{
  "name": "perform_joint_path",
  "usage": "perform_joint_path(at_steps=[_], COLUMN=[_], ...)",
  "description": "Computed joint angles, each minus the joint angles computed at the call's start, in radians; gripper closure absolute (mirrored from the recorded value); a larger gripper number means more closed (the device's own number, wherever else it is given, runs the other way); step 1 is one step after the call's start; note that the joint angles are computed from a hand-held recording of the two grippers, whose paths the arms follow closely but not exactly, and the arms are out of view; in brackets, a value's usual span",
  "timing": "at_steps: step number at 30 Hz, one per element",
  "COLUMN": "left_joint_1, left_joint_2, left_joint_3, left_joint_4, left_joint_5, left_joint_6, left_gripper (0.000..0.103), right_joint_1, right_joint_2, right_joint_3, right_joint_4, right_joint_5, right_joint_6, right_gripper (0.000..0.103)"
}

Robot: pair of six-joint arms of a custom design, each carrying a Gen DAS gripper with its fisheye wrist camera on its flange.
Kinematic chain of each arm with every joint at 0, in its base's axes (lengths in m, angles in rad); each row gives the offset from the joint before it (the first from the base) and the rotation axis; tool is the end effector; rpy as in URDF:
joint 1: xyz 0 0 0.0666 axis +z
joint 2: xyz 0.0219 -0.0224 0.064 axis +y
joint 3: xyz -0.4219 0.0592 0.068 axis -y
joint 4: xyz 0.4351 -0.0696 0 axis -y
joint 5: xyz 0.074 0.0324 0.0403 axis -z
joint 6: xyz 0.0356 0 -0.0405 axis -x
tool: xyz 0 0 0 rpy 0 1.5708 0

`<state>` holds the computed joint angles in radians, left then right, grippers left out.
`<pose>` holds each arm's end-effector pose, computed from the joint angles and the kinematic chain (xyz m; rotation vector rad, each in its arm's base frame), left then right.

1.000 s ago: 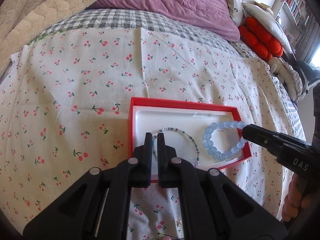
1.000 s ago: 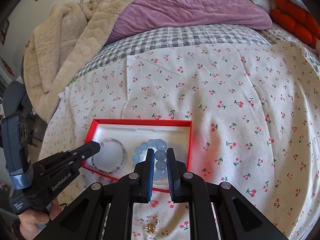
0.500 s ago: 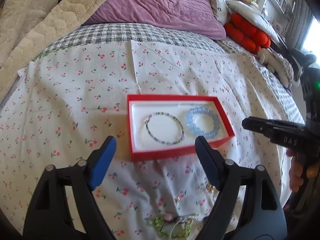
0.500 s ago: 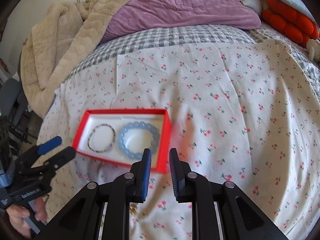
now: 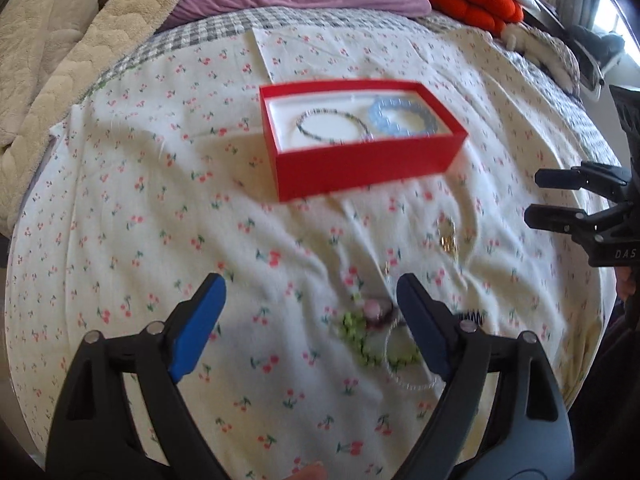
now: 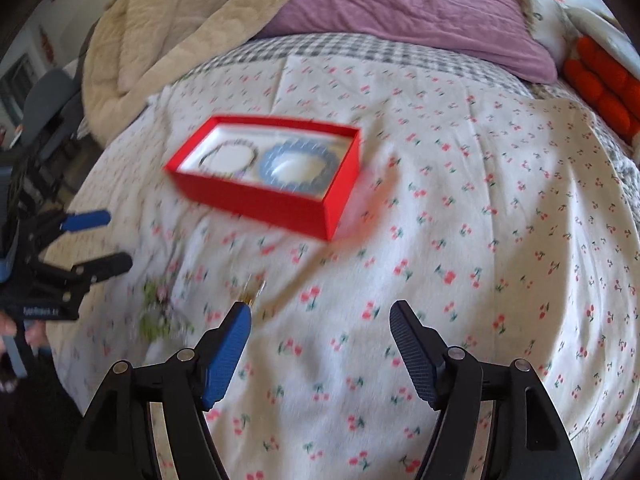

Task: Organize jewelry
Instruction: 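Move both open tools back toward the remaining jewelry, then grasp the black claw clip with the right tool while the left tool grasps the clear bead bracelet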

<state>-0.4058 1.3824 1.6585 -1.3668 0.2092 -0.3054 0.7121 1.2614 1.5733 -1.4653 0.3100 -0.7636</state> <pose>0.4365 -0.1960 0.5798 0.9888 2.4663 -0.3111 0.3222 0.2632 0.5880 0.1546 2.6244 0.0706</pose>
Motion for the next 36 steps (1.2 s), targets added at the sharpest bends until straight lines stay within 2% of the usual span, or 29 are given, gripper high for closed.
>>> perform_joint_path(at_steps=[8, 16, 20, 22, 24, 26, 36], left_joint_1=[0.026, 0.04, 0.039, 0.042, 0.047, 0.047, 0.029], left_joint_2=[-0.053, -0.107, -0.115, -0.105, -0.097, -0.083, -0.048], left_joint_3=[-0.084, -0.148, -0.16, -0.15, -0.144, -0.133, -0.122], left_joint_4=[-0.056, -0.066, -0.086, -0.121, -0.148, -0.176, -0.18], left_joint_5=[0.041, 0.11, 0.148, 0.182, 0.225, 0.253, 0.294], left_joint_6=[-0.049, -0.065, -0.086, -0.094, -0.089, -0.078, -0.005], left_gripper=[0.016, 0.016, 0.029, 0.037, 0.048, 0.053, 0.074], right_joint_1=[0.117, 0.183, 0.209, 0.218, 0.224, 0.229, 0.205], right_joint_2=[0.008, 0.028, 0.045, 0.054, 0.059, 0.064, 0.053], right_joint_3=[-0.026, -0.05, -0.056, -0.055, -0.052, -0.048, -0.063], right_joint_4=[-0.013, 0.029, 0.067, 0.085, 0.1, 0.105, 0.133], right_joint_5=[0.012, -0.003, 0.007, 0.005, 0.001, 0.004, 0.0], right_joint_6=[0.066, 0.082, 0.083, 0.093, 0.116, 0.133, 0.119], right_gripper=[0.03, 0.03, 0.03, 0.03, 0.03, 0.03, 0.03])
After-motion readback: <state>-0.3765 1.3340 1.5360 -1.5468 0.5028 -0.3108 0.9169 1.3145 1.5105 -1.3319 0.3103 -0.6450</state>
